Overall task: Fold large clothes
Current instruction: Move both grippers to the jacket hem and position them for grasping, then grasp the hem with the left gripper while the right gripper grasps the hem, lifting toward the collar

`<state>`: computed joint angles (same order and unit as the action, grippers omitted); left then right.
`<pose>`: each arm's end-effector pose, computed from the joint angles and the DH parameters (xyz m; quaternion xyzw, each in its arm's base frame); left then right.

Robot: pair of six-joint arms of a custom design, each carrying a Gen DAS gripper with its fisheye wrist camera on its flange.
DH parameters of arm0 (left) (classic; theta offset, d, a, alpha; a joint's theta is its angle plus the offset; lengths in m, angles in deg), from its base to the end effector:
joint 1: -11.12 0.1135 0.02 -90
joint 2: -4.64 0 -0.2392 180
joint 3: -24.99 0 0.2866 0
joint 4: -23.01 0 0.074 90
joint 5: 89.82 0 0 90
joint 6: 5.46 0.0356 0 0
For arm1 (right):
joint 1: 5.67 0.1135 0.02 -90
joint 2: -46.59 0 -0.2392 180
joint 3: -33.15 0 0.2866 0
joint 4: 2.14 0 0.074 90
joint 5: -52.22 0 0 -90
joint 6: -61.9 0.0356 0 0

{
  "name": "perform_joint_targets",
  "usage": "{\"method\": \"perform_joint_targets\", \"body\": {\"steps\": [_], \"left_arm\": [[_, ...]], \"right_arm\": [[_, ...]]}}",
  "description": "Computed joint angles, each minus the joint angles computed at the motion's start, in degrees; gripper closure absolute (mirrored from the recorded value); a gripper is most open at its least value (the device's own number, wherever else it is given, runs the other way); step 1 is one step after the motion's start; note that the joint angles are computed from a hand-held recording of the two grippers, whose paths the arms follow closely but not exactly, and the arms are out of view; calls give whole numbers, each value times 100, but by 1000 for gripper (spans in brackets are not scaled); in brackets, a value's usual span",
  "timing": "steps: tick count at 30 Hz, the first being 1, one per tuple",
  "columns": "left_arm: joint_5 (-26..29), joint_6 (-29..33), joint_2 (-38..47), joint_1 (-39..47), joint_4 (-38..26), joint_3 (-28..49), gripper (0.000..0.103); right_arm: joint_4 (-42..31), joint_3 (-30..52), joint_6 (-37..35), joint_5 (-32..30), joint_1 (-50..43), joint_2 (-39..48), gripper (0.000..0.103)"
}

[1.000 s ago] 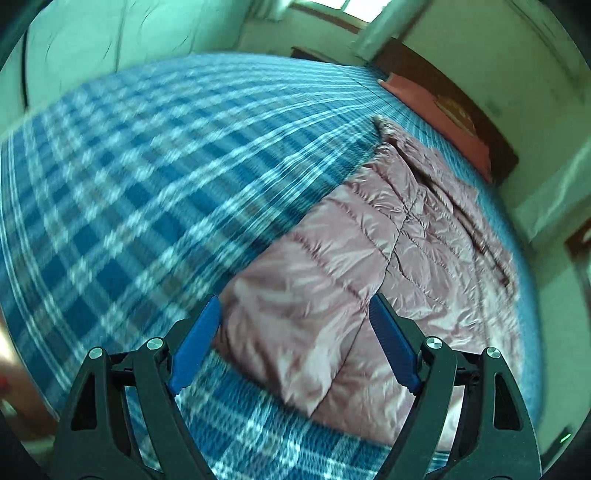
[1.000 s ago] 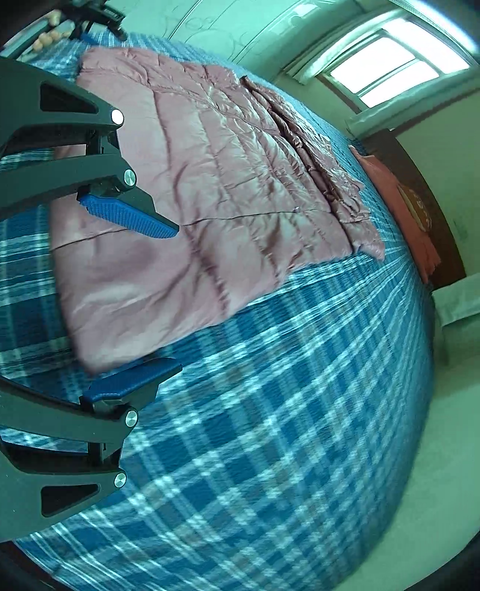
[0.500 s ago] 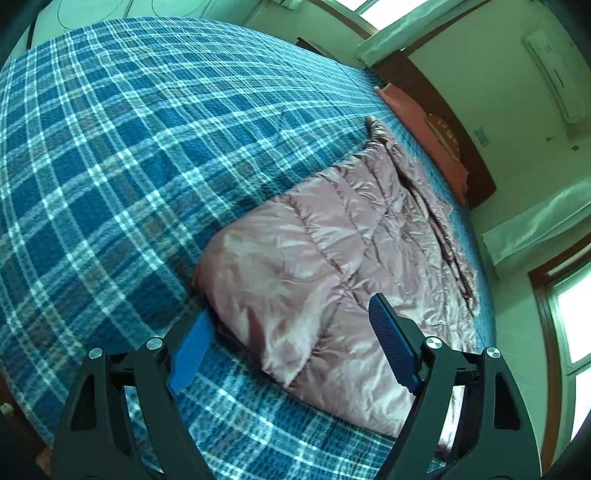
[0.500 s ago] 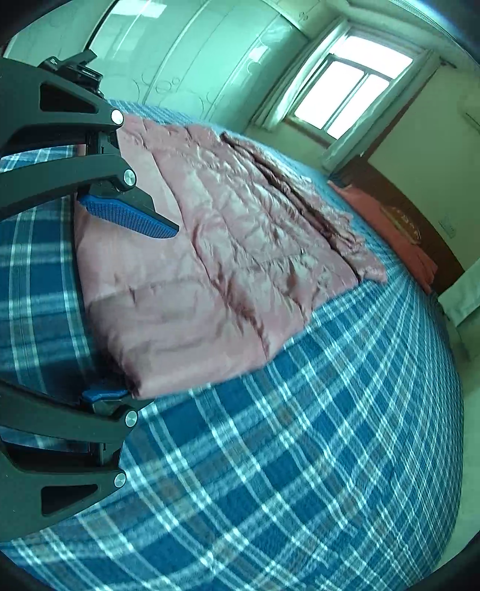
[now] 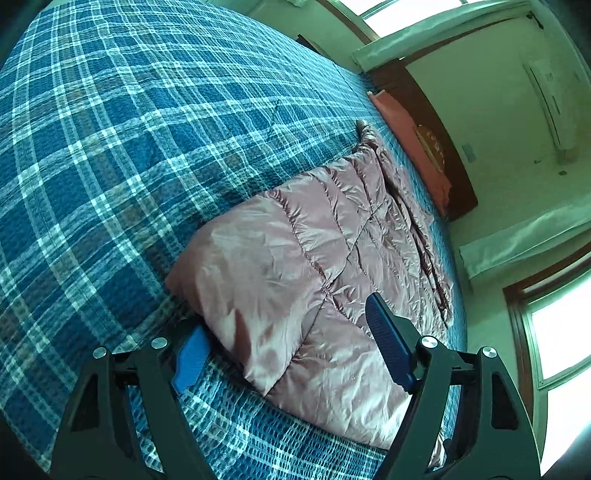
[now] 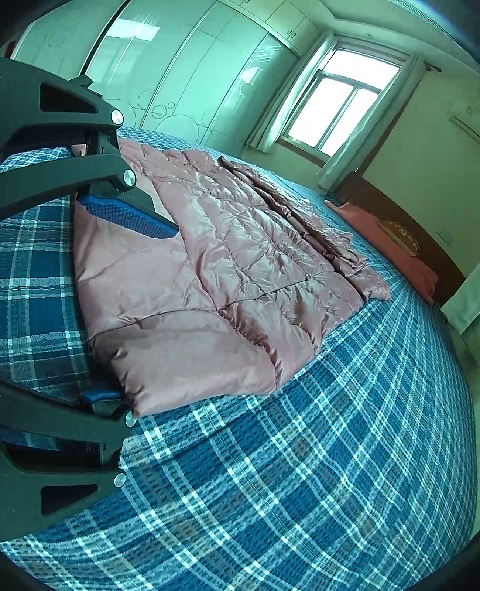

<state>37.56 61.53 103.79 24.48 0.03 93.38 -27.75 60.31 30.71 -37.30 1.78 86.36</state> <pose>0.3599 0.0633 0.1206 -0.1862 0.8864 -0.3283 0.2681 0.2003 0.0259 0.1361 0.3915 0.8100 0.2355 0.3677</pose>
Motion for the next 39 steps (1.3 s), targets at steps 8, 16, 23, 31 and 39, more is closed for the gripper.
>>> {"method": "perform_joint_targets", "body": {"steps": [8, 16, 23, 31, 39], "left_arm": [[-255, -301, -43, 490, 209, 21, 26], [972, -157, 744, 534, 137, 685, 30], [665, -117, 734, 238, 69, 579, 31], [254, 450, 297, -273, 40, 286, 43], [256, 448, 477, -211, -131, 561, 92]], "right_arm": [[33, 7, 14, -20, -76, 81, 36], [29, -61, 25, 1, -36, -35, 36], [-32, -67, -29, 2, -39, -86, 36], [38, 223, -38, 296, 203, 419, 48], [755, 23, 145, -488, -271, 570, 89]]}}
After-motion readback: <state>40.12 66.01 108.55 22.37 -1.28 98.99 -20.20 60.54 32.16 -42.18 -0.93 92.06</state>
